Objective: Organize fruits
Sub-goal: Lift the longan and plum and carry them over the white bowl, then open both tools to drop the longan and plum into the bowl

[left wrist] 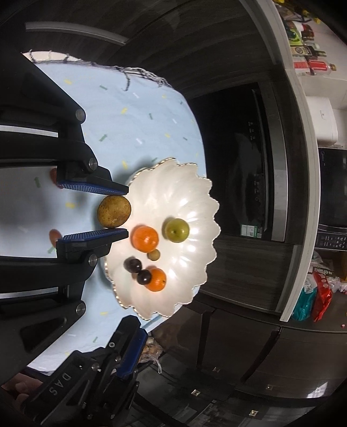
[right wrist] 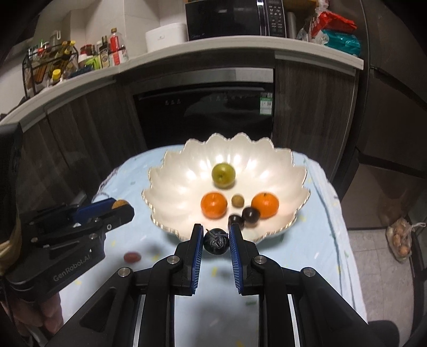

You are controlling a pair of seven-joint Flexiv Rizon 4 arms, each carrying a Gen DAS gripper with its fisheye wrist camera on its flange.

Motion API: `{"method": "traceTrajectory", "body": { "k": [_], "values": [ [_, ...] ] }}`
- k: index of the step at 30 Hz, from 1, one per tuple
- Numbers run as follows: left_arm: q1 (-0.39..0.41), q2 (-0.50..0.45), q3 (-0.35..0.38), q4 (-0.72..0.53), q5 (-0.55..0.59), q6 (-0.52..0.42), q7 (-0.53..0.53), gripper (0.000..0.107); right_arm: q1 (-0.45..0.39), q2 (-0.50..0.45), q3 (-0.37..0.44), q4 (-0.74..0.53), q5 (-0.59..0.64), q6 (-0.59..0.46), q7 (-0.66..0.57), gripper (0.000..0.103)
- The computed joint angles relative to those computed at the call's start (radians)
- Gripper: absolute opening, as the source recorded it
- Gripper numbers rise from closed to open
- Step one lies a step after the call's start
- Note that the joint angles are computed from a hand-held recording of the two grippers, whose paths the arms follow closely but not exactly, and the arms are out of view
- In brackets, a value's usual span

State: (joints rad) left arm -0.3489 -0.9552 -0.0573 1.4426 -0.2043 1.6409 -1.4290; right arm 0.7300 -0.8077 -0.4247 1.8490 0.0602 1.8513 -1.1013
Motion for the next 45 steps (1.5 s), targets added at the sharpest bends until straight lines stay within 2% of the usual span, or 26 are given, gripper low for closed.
{"method": "traceTrajectory", "body": {
  "k": [18, 26, 37, 39, 41, 43, 45],
  "values": [
    [-0.018, -0.059, 0.047, -0.177, 0.014, -0.138, -0.016, 0.026, -0.080, -0.018, 0.032, -0.094, -0.079, -0.078, 0.073, 0.022],
    [-0.008, -0.115, 0.048, -0.280, 0.027, -0.225, -0.028, 0.026, -0.154, -0.045, 0.094, -0.158, -0.154, -0.132, 0.120, 0.022],
    [0.002, -0.184, 0.040, -0.409, 0.049, -0.321, -0.038, 0.026, -0.276, -0.082, 0.219, -0.237, -0.252, -0.200, 0.167, 0.022],
    [0.002, -0.189, 0.043, -0.418, 0.054, -0.329, -0.042, 0.029, -0.293, -0.088, 0.239, -0.247, -0.262, -0.202, 0.172, 0.022],
    [-0.003, -0.190, 0.059, -0.424, 0.059, -0.336, -0.061, 0.042, -0.304, -0.091, 0.251, -0.258, -0.271, -0.222, 0.180, 0.022],
    [-0.001, -0.190, 0.061, -0.424, 0.063, -0.331, -0.075, 0.049, -0.312, -0.092, 0.259, -0.261, -0.280, -0.233, 0.188, 0.025],
    [-0.001, -0.189, 0.065, -0.423, 0.070, -0.328, -0.083, 0.053, -0.296, -0.093, 0.236, -0.256, -0.281, -0.226, 0.206, 0.044]
  ]
}}
